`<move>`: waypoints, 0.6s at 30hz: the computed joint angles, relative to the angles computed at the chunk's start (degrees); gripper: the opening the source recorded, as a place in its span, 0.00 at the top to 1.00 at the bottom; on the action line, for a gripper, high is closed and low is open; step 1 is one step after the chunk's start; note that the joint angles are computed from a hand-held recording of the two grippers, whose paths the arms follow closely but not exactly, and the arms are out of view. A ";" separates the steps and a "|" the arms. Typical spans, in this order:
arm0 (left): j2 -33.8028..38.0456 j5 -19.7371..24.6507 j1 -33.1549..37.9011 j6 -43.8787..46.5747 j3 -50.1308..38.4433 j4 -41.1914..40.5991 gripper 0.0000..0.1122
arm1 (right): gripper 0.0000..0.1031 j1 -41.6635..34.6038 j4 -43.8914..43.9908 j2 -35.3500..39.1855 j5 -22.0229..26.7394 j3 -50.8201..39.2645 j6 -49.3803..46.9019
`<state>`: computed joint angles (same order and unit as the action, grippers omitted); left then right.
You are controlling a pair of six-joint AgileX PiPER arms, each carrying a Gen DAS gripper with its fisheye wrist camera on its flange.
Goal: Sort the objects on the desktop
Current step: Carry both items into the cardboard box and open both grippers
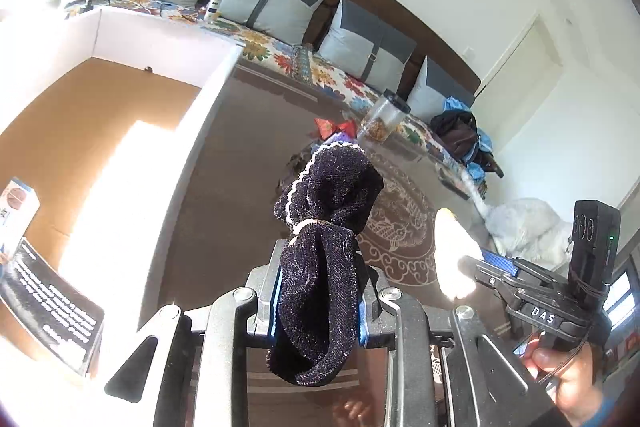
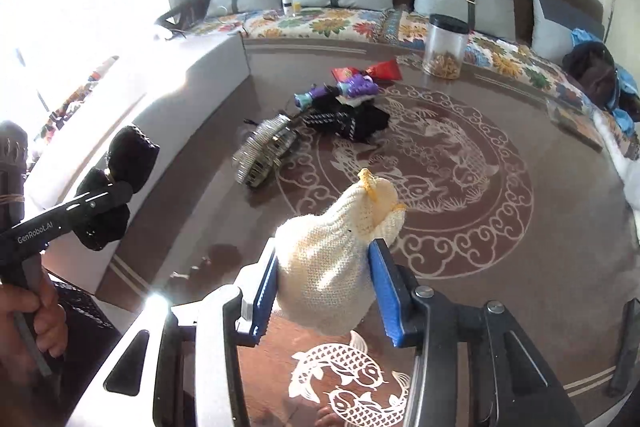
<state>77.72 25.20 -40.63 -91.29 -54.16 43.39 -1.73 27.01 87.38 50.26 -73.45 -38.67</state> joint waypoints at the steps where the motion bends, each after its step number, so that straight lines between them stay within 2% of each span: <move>1: -3.03 2.07 0.83 1.47 0.68 -1.12 0.77 | 0.57 1.67 1.54 -0.26 1.43 -1.86 0.01; 4: -10.83 8.45 7.72 12.89 1.83 -9.37 0.77 | 0.57 10.08 3.39 1.17 4.08 -8.87 3.14; 6: -13.93 13.13 14.90 21.01 1.93 -14.66 0.77 | 0.57 16.73 4.12 4.08 4.67 -14.39 6.10; 7: -15.04 14.03 19.33 25.82 2.30 -18.08 0.77 | 0.57 20.46 3.93 5.78 4.41 -16.89 7.78; 11: -13.41 17.64 33.74 42.74 2.27 -27.61 0.77 | 0.56 33.22 1.96 13.49 2.42 -25.81 11.60; 14: -8.62 19.86 38.50 49.32 2.11 -30.80 0.73 | 0.55 39.36 -2.18 20.29 2.11 -32.03 16.05; 15: -6.78 21.73 38.05 47.57 1.81 -28.68 0.71 | 0.52 40.76 -3.67 22.41 1.90 -33.55 17.56; 16: -5.47 23.90 36.66 43.99 1.90 -25.23 0.58 | 0.47 41.80 -4.98 24.96 2.99 -35.95 19.05; 17: -5.07 25.30 35.22 40.42 2.50 -22.23 0.38 | 0.38 42.59 -6.61 27.47 5.05 -38.65 20.77; 18: -6.97 26.37 33.65 36.65 4.73 -19.64 0.29 | 0.34 43.29 -8.75 29.42 6.85 -40.80 22.86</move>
<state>70.75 51.58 -6.98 -54.64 -49.43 23.75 41.56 18.26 116.80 57.11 -114.25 -15.81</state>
